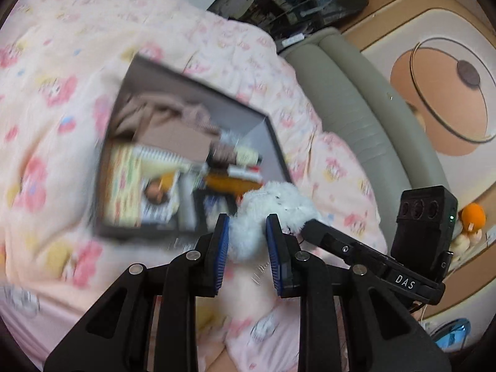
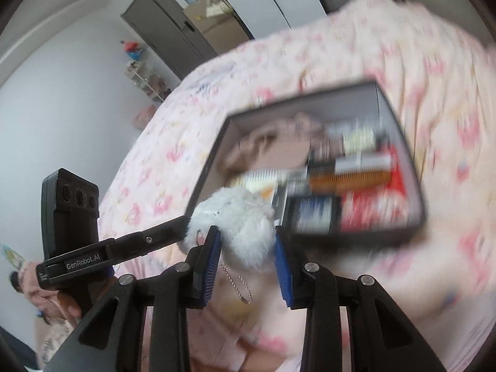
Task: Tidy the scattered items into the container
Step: 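Carry the keychain with both grippers into the black box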
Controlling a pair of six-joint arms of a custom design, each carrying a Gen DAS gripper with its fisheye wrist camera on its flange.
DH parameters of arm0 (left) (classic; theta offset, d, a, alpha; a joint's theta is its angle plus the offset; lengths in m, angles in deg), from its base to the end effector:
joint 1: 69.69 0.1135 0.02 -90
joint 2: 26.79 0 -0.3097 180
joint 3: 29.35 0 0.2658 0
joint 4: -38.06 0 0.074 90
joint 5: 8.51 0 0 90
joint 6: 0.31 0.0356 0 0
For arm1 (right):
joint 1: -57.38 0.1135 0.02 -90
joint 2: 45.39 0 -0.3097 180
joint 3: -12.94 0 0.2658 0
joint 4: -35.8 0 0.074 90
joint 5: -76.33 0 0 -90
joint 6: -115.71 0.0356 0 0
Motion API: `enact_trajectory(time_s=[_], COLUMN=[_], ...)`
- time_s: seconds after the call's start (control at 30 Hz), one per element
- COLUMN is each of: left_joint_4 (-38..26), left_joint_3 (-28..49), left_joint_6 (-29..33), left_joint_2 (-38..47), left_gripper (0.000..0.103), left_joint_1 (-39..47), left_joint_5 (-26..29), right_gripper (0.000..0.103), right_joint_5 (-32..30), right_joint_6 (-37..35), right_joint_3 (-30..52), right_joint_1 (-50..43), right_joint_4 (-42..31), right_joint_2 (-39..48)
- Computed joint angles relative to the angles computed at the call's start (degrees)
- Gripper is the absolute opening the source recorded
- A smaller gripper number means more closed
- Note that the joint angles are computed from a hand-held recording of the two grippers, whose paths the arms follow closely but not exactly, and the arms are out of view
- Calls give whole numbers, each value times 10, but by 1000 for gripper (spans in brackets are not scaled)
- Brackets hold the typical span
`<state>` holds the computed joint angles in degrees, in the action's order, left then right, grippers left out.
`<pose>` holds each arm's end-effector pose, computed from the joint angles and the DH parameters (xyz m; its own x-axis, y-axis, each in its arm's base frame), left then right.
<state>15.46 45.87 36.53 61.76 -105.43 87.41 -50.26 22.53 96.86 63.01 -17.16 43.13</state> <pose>0.2896 -0.2129 0.2976 -0.8048 -0.4016 -0.4371 0.0078 0.7291 -0.6843 0.3283 0.0537 0.3152 -0.8166 -0.1253 -0.5635 -0.4430 0.7619 0.4725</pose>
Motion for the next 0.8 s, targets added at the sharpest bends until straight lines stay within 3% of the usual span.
enact_trajectory(time_s=[0.17,0.3,0.4,0.5,0.63,0.8], left_joint_4=[-13,-34,-87,-143,-127,-162], left_joint_3=[83,144,207,258,239,270], left_joint_6=[8,11,23,48,27,27], left_joint_2=[97,187,250,279,258,280], left_gripper=[22,22,24,24,24,20], left_joint_1=[29,31,23,14,13,9], left_joint_5=[42,77,97,97,60,42], right_gripper=[32,32,32,32,32,32], right_joint_5=[50,72,116,157,169,161], right_joint_6=[-43,-52,-63,-62,-47,-40], right_joint_3=[106,127,136,133,107,89], right_joint_1=[-3,-21,-25,-22,-27,-33], right_joint_4=[-30,-48,-68,-62,-7,29], right_joint_2=[86,139,176,186,165,145])
